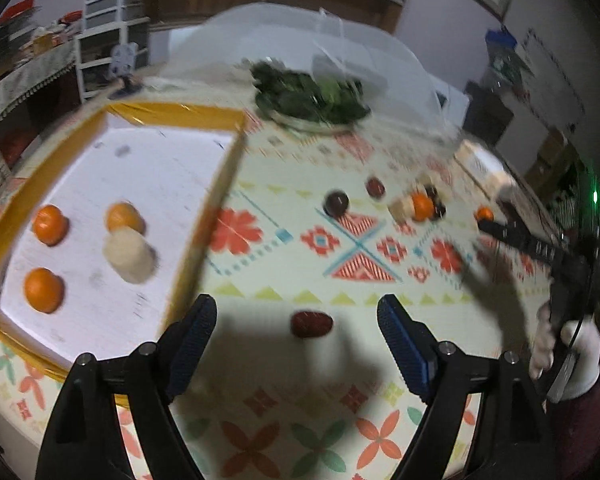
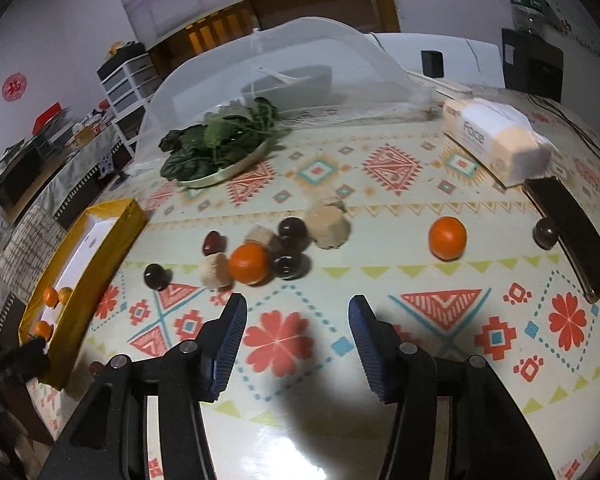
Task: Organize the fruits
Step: 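Withdraw both tools from the tray toward the remaining fruit, then grasp a red date with the left tool while the right tool grasps a tan cube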
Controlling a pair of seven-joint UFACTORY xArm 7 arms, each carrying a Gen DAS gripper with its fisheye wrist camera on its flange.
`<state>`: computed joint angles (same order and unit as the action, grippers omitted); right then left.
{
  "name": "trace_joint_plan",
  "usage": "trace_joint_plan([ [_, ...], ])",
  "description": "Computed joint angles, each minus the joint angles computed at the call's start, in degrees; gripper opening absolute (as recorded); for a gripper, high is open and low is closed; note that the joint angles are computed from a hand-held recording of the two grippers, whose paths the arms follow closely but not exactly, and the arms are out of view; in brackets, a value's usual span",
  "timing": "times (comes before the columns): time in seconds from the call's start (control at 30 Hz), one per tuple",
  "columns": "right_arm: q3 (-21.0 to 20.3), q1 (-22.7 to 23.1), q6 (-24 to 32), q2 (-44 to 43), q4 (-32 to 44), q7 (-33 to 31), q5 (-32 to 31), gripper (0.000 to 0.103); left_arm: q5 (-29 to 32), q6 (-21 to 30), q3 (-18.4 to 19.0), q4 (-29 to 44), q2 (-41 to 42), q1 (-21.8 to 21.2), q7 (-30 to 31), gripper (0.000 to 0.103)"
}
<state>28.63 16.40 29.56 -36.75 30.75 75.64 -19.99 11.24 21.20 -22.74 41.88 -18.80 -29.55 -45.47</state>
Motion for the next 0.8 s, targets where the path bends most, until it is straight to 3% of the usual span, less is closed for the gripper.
trace_joint_plan([
  [0.13, -0.2, -0.6, -1.0, 0.2, -0.5, -0.1, -0.5, 0.057, 1.8, 0.4, -0.9, 0.7, 2.3, 0.1, 0.0, 0.082],
  [0.3, -2.1, -0.8, 1.4, -4.9, -3.1, -0.8, 0.1, 0.057, 0.6, 0.3, 0.6, 0.6, 3.9, -1.3, 1.9, 0.082],
  [0.43, -3.1, -1.7, 1.7, -3.9, -2.6, -3.4, 0.4, 0.057, 6.5, 0.2, -1.5, 1.6, 5.2, 0.5, -1.2, 0.081],
  [0.5, -2.7, -3.3, 0.0, -2.2, -1.7, -3.8, -0.4, 0.057, 7.5, 0.5, -1.4, 2.2, 6.0, 0.5, -1.9, 0.075],
  [0.57, -2.4, -5.3, -2.4, 0.9, -0.1, -3.8, -1.4, 0.057, 6.3, 1.0, -0.3, 2.6, 7.0, -0.8, -0.2, 0.056],
  [0.63, -2.3, -7.1, -3.6, 4.0, 1.8, -3.7, -2.3, 0.057, 5.6, 1.4, 0.4, 3.0, 7.7, -1.7, 1.1, 0.047],
  [0.8, -3.5, -8.3, -3.2, 12.7, 6.7, -4.3, -4.4, 0.057, 3.7, -0.9, 1.5, 2.1, 8.0, -3.4, 4.9, 0.046],
])
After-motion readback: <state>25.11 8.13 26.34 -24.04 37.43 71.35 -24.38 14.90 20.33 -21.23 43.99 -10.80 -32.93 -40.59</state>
